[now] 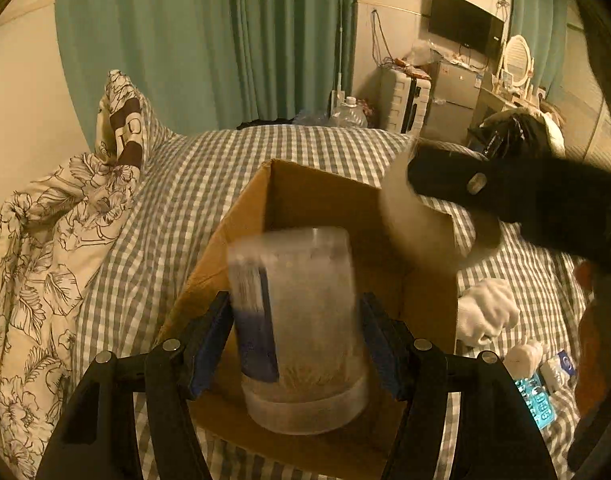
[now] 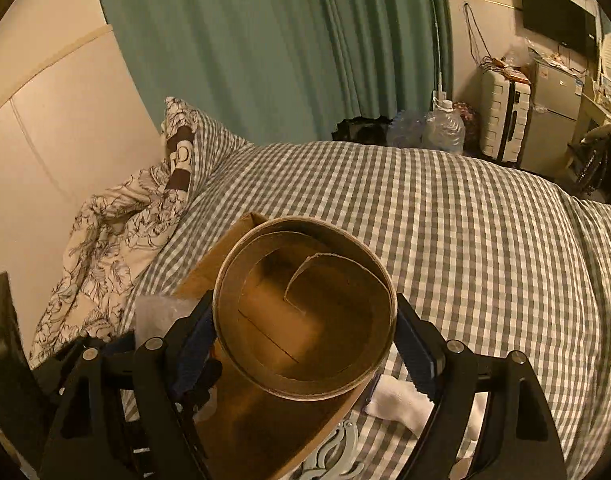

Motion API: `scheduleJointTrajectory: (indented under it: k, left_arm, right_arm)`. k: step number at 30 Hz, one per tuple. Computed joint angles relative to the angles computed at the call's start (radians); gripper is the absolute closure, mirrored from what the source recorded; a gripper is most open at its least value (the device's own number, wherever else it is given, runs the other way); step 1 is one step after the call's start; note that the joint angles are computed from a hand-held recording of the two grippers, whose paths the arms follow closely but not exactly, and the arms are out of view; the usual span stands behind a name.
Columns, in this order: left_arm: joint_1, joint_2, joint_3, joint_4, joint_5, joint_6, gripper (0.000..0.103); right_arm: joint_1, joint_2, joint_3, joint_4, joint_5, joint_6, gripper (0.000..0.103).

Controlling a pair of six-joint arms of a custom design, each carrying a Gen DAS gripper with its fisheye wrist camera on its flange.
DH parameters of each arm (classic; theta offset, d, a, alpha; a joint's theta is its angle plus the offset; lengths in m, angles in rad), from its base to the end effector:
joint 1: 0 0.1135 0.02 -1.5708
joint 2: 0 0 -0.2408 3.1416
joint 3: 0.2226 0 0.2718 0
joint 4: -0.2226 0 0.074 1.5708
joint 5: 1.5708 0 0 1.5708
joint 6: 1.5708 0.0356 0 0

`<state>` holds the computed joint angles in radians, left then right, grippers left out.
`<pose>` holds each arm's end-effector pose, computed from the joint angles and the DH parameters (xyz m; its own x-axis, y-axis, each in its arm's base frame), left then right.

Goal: Organize objects
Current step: 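Carry the clear jar with the left tool while the right carries the tape roll into the box, then carry the white tube with the left tool while the right carries the blister pack into the box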

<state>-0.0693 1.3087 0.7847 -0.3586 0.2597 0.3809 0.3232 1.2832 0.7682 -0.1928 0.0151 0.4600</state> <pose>0.2847 -0.0289 0.1817 -0.6299 0.4039 -0.6634 0.4996 0.8647 0.0520 0.2801 0.0933 0.1948 -0.6886 0.2375 -0.6852 -0.0011 0.9445 0.3285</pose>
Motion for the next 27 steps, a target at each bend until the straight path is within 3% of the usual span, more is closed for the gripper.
scheduleJointTrajectory:
  k: [1,3,4,10,17,21,27]
  left_arm:
    - [-0.002,-0.028,-0.017,0.011,-0.003,0.005,0.022]
    - [-0.009,-0.088,-0.049,0.035,-0.017,0.003,0.009]
    - [-0.007,-0.118,-0.056,0.034,-0.017,0.002,0.007]
    - [0.023,-0.307,-0.051,-0.125,0.062,-0.005,0.007]
    - [0.054,-0.564,-0.064,-0.338,0.107,0.012,0.007]
    - [0.078,-0.686,-0.08,-0.452,0.128,0.026,0.007]
    - [0.111,-0.819,-0.137,-0.561,0.133,0.039,0.007]
  right_arm:
    - [0.0,-0.033,-0.019,0.0,0.022,0.002,0.006]
    - [-0.002,-0.091,-0.033,-0.046,0.055,-0.01,0.006]
    - [0.0,-0.131,-0.037,-0.085,0.083,-0.022,0.006]
    - [0.02,-0.436,-0.065,-0.355,0.191,-0.05,0.006]
    - [0.226,-0.727,-0.025,-0.73,0.41,0.046,0.006]
    - [0.428,-0.814,0.008,-0.919,0.569,0.195,0.006]
    - [0.876,-0.78,0.026,-1.263,0.838,0.68,0.006]
